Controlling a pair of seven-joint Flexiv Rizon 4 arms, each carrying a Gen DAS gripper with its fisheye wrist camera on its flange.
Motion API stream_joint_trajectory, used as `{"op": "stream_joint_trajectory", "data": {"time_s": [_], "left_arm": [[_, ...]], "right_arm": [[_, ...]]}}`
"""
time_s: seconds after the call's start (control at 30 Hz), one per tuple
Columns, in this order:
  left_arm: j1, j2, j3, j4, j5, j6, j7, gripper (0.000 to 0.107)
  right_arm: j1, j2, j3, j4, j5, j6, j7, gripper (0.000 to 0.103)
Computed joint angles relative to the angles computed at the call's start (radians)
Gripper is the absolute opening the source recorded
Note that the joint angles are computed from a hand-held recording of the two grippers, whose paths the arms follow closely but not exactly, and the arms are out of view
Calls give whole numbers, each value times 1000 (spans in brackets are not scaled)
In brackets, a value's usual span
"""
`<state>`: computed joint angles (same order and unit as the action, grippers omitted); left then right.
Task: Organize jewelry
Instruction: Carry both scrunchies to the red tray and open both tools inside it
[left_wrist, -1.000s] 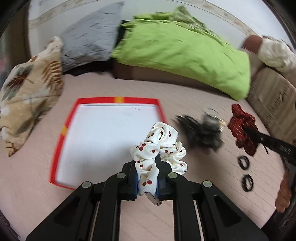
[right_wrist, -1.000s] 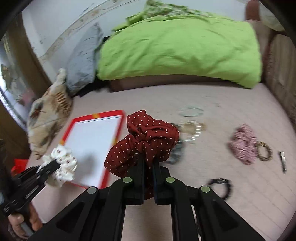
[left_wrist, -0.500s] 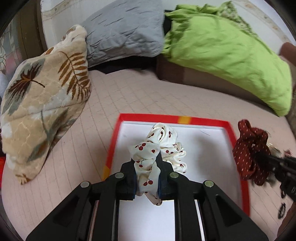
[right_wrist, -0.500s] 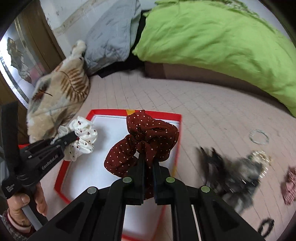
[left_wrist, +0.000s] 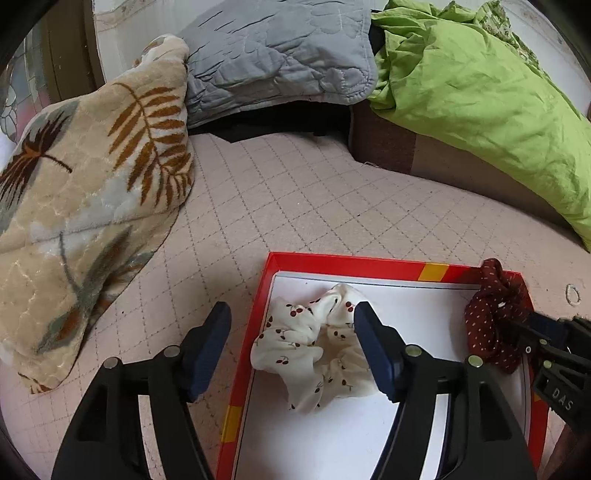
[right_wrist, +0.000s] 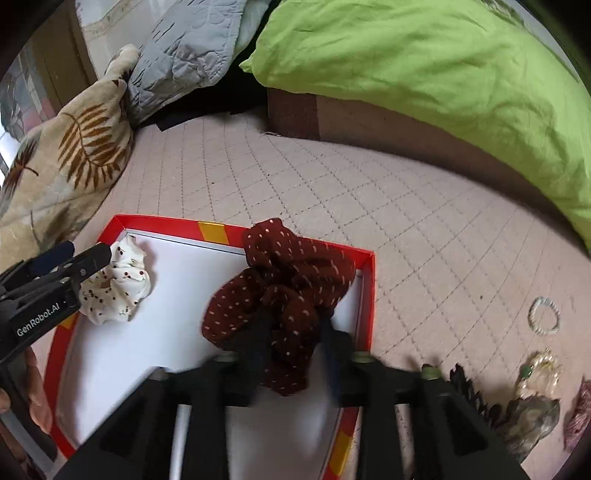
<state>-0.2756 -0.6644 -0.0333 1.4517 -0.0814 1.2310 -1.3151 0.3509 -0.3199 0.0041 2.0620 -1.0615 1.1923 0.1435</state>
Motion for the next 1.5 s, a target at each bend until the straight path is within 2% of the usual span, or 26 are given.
{"op": "stream_joint_trajectory", "data": {"time_s": [0.1,0.33,0.47,0.63,0.73,0.87,0.9,0.93,1.1,1.2,1.3,1.4,1.5], "left_arm": [[18,22,-20,34,-19,4,11,69],[33,122,-27,181,-38,57,11,69],[42,195,-33,303,-30,111,32,69],[10,245,10,402,22,148,18,69],[-14,256,42,428,53,118,-21,69],[-21,268,59,461,87,93,-64,69],[-15,271,54,473,89,97,-68,69],[-1,277,39,495,80,120,-65,69],[36,311,3,550,44,122,-39,69],[-11,321,59,551,126,135,-69,69],[-34,338,85,560,188,139,-93,69],[-23,362,67,593,194,157,-90,69],[32,394,-6,653,121,190,-22,69]], "right_arm": [[7,28,-7,18,-63,-27,38,62],[0,107,69,104,-96,-82,88,64],[12,142,107,174,-125,-81,189,64],[34,142,139,218,-135,-80,277,63],[49,127,152,216,-73,-89,221,51],[68,132,162,216,6,-117,159,50],[72,134,163,217,19,-119,148,50],[67,136,176,221,76,-101,80,50],[92,144,179,225,142,-107,35,48],[101,143,186,215,206,-112,-4,47],[113,147,198,206,273,-133,-53,47],[126,163,203,222,294,-132,-56,47],[134,180,208,245,290,-124,-37,47]]}}
